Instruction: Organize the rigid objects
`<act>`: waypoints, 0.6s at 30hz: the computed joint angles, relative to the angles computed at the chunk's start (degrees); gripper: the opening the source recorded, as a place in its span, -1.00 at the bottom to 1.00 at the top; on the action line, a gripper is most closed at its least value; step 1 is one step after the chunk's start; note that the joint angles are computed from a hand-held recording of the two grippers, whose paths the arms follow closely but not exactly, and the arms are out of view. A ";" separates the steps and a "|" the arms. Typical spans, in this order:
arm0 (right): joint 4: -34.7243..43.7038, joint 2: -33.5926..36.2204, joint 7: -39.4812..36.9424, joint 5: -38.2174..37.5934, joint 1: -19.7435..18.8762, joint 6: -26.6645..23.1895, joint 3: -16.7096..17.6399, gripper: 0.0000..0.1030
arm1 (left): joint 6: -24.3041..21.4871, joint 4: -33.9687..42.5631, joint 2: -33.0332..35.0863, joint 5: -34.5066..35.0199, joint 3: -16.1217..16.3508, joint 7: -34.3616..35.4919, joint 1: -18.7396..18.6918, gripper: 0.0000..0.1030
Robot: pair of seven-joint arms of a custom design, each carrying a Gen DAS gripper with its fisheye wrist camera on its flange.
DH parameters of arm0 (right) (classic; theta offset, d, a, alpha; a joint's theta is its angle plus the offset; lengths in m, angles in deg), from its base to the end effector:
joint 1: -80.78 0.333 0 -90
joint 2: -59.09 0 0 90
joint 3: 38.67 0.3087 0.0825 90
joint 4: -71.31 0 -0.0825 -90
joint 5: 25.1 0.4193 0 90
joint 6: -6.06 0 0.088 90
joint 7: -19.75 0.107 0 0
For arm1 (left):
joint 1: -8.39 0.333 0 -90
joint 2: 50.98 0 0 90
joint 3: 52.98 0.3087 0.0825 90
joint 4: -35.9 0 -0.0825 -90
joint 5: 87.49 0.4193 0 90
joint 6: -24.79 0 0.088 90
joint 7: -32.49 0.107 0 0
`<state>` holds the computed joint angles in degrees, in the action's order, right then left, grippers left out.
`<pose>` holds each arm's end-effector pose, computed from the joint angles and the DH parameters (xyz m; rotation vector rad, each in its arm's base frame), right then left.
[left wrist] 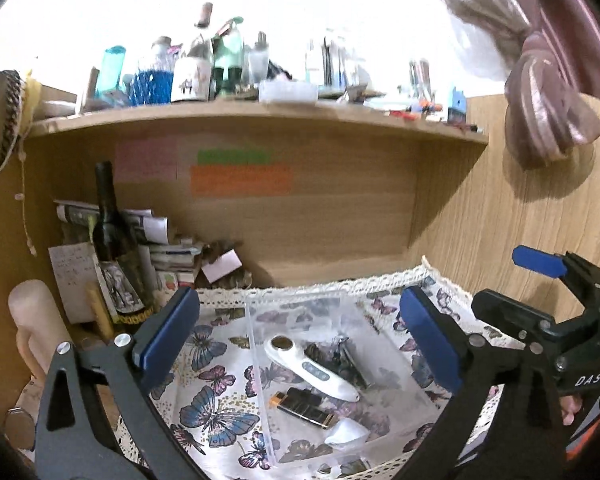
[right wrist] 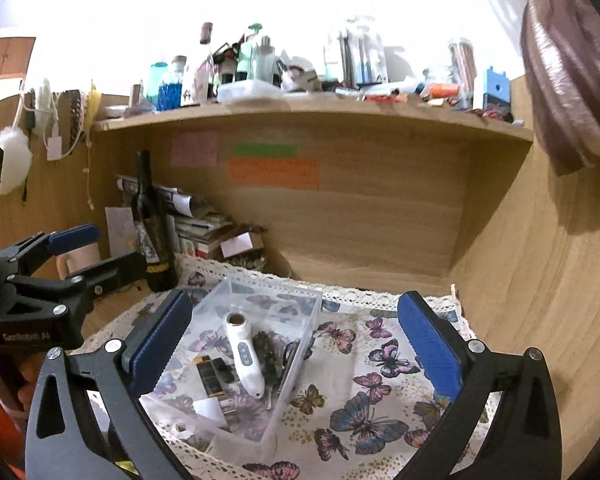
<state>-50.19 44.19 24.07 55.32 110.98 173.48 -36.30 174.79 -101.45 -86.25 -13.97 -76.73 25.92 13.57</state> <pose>0.4933 0.2442 0.5870 -1.7982 0.7026 -0.5503 0.4271 -0.1934 0.5726 -1.5672 1.0686 -0.8796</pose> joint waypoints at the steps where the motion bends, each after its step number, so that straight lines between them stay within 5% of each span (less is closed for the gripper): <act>1: -0.19 -0.41 -0.77 0.99 0.14 -0.07 -0.20 1.00 | -0.30 -0.10 -0.40 0.16 -0.32 -0.21 -0.10 0.98; 18: -1.01 -2.10 -1.67 4.24 -0.78 -0.14 0.21 1.00 | -2.30 0.04 -1.37 4.99 -1.05 -3.66 -1.87 1.00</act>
